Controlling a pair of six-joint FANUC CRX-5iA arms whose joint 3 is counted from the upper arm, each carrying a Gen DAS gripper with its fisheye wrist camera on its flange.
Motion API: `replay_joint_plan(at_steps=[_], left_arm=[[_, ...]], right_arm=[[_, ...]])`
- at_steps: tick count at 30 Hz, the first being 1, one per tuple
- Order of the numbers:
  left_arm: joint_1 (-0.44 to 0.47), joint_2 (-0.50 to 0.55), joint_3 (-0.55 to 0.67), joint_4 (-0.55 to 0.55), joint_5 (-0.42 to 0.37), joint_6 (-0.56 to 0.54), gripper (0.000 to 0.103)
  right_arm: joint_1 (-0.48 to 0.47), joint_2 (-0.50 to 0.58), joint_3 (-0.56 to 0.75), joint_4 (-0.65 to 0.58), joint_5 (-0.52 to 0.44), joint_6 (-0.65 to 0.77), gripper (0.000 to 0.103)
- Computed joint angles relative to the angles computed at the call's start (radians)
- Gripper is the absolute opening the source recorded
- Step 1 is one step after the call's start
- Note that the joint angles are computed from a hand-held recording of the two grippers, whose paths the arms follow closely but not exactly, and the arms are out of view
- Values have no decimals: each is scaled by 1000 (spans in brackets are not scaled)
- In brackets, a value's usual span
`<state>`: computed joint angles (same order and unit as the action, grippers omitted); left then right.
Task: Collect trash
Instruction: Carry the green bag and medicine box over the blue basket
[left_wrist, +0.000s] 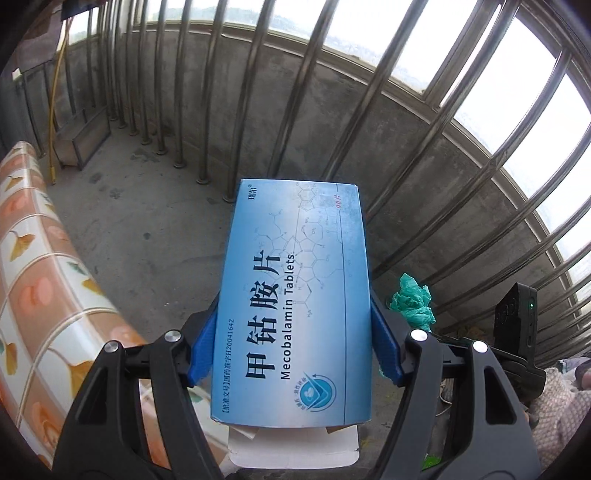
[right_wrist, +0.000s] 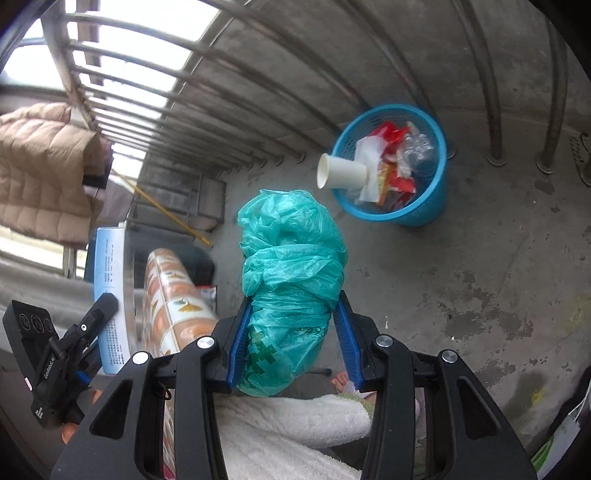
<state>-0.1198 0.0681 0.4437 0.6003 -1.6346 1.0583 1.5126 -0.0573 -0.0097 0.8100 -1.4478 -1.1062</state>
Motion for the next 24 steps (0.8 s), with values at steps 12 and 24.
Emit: replay_joint_plan(at_steps=[12, 24], left_arm=[[-271, 269, 201, 0, 52, 139, 67], [-276, 366, 205, 45, 87, 186, 84]], right_arm=[[-169, -203, -263, 15, 129, -9, 43], [-404, -238, -428, -140, 340, 63, 69]])
